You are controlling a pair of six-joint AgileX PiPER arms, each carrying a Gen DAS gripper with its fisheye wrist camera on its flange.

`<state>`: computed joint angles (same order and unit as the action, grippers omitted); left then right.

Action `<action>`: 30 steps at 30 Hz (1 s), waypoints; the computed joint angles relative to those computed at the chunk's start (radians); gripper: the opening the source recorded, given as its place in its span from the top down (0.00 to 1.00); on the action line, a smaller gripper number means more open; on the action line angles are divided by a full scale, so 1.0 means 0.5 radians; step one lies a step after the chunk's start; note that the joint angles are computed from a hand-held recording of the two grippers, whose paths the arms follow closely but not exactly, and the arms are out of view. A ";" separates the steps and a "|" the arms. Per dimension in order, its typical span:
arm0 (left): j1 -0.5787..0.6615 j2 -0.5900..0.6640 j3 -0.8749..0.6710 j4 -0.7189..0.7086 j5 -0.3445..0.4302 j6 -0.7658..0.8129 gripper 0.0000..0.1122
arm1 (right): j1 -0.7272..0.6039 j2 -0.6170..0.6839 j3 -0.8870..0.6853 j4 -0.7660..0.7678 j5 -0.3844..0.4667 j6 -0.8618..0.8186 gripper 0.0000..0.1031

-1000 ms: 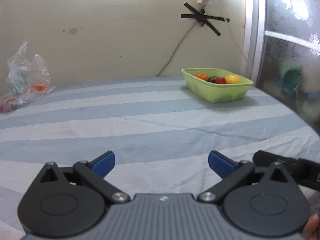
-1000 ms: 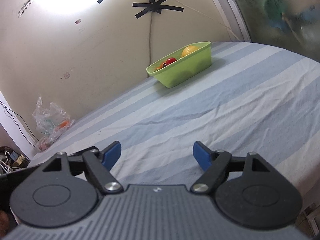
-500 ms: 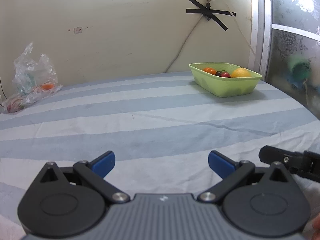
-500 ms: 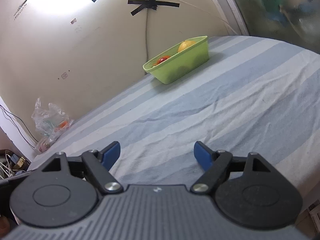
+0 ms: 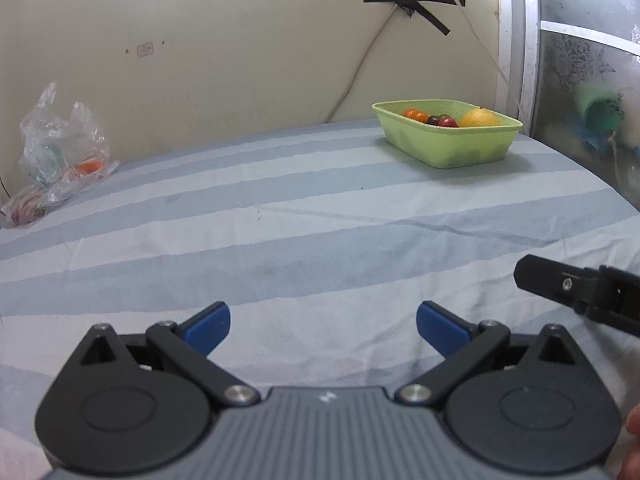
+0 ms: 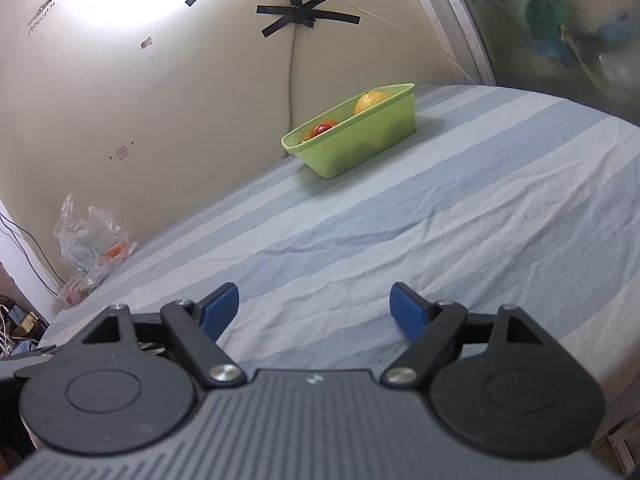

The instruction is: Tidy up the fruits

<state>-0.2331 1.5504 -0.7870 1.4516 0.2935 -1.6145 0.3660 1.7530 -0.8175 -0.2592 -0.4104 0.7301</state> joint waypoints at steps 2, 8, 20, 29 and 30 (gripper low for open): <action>0.022 0.016 -0.019 -0.134 -0.020 0.130 0.08 | -0.023 0.019 -0.013 -0.075 -0.014 0.068 0.17; 0.071 0.071 -0.074 -0.484 -0.087 0.470 0.08 | -0.017 0.036 -0.011 -0.019 -0.054 -0.012 0.15; 0.104 0.111 -0.088 -0.601 -0.149 0.601 0.08 | -0.050 0.070 -0.014 -0.101 -0.138 0.066 0.08; 0.111 0.101 -0.088 -0.714 -0.159 0.713 0.08 | -0.024 0.083 -0.027 -0.025 -0.133 -0.011 0.06; 0.118 0.102 -0.088 -0.734 -0.167 0.738 0.08 | -0.023 0.084 -0.028 -0.021 -0.134 -0.015 0.06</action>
